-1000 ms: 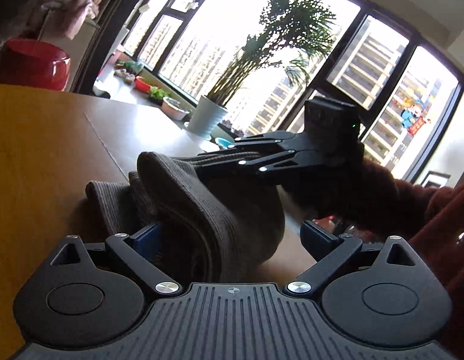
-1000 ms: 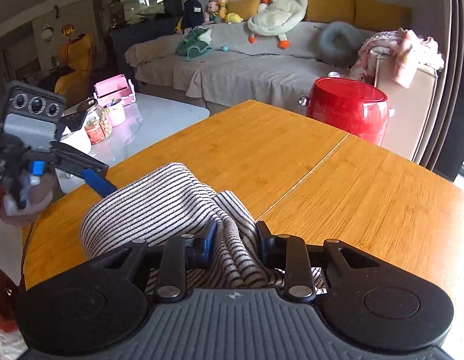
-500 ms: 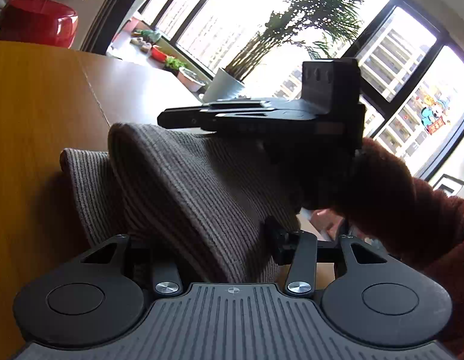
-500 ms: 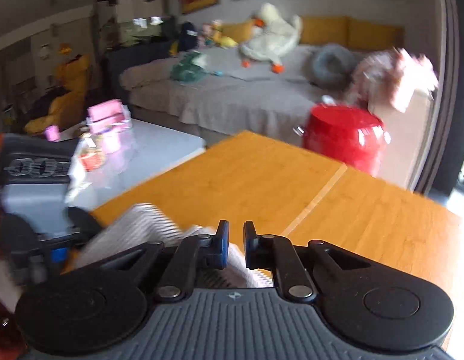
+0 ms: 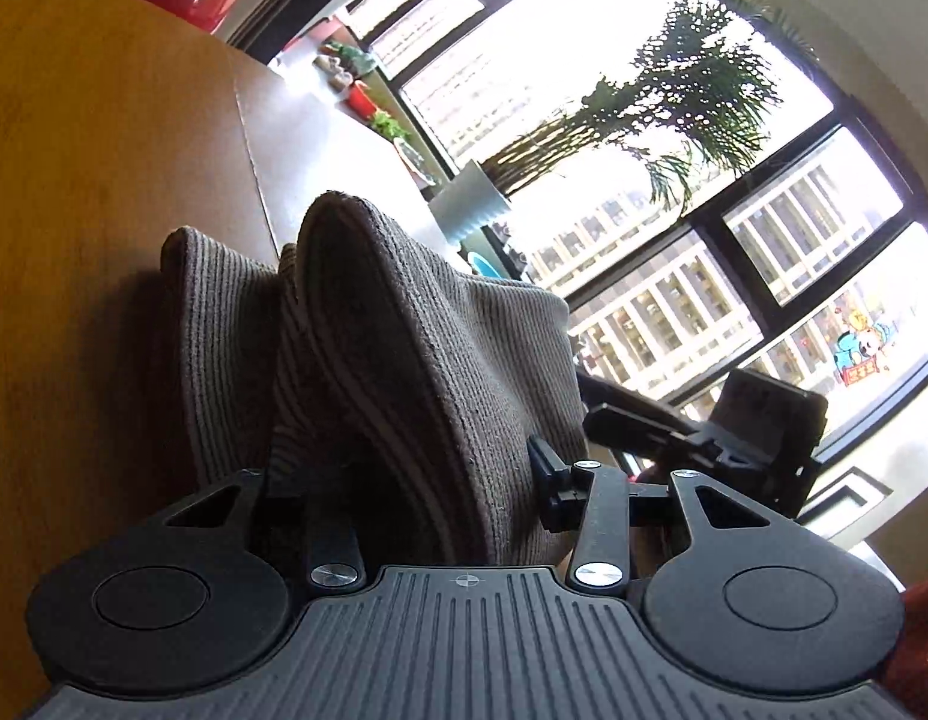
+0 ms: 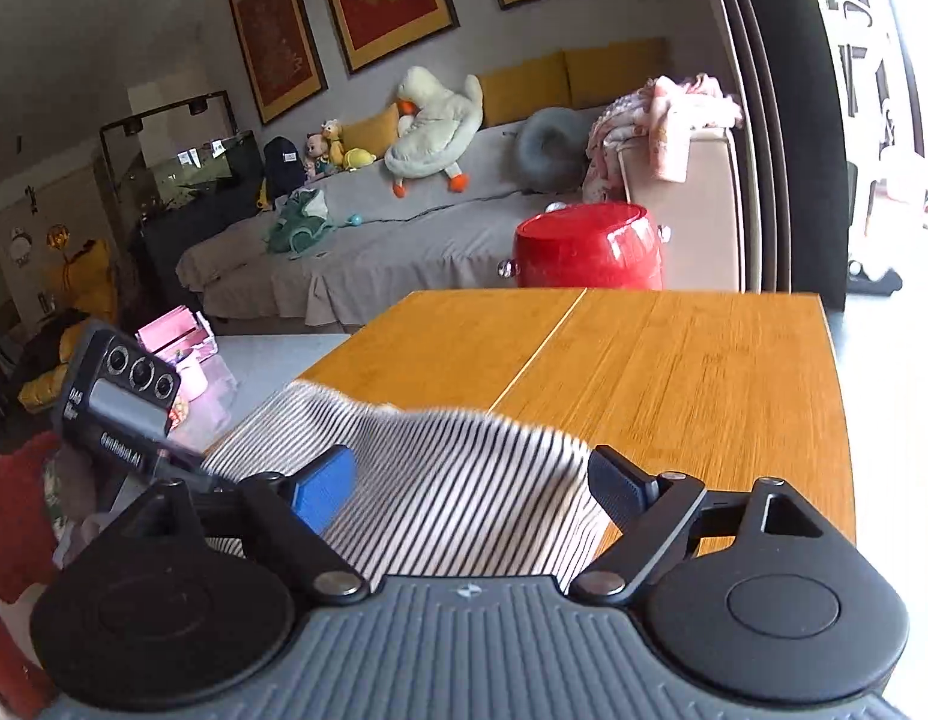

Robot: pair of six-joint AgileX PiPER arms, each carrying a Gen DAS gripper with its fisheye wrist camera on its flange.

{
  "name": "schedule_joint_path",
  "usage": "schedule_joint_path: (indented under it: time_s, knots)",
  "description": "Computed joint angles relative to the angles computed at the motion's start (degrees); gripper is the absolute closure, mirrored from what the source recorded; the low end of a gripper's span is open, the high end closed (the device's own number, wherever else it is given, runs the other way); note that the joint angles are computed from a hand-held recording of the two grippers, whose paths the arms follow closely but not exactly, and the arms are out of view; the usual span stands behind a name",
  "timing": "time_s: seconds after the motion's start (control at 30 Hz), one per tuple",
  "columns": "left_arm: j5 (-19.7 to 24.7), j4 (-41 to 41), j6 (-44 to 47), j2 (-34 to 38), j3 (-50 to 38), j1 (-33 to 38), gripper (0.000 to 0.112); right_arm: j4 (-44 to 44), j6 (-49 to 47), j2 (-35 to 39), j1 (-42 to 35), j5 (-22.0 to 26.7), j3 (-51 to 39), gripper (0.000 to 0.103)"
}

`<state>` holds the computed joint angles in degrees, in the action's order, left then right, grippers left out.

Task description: Fold clothes

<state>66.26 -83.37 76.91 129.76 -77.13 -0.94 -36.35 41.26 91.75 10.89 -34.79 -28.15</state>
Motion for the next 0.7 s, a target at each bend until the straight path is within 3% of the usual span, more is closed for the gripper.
schedule_joint_path:
  time_s: [0.07,0.1,0.2,0.33,0.47,0.6,0.7]
  knots:
    - [0.19,-0.7,-2.26,0.88,-0.37,-0.12,0.07,0.14,2.91,4.08,-0.84,-5.44,1.89,0.016]
    - [0.28,-1.11,-3.14,1.06,-0.02,-0.15,0.071,0.61,4.67,6.45,-1.17,-8.73,2.5,0.022]
    - [0.0,-1.51,-4.1,0.65,1.29,-0.51,0.073,0.94,9.12,10.64,-2.31,-18.79,4.9,0.049]
    - [0.23,-0.88,-3.44,-1.62,4.88,-0.59,0.074,0.91,9.38,6.52,-1.24,-17.56,7.3,0.073]
    - [2.64,1.74,-3.88,-3.62,7.01,0.03,0.074,-2.2,12.95,-0.35,-0.55,-14.22,10.11,0.077]
    - [2.54,3.18,-4.25,-4.53,5.91,-0.46,0.074,-13.61,21.44,-4.99,-6.39,-16.38,11.2,0.078]
    - [1.52,3.58,-6.16,-2.98,3.03,-0.38,0.074,-16.69,23.97,-2.67,-8.04,-15.81,7.26,0.078]
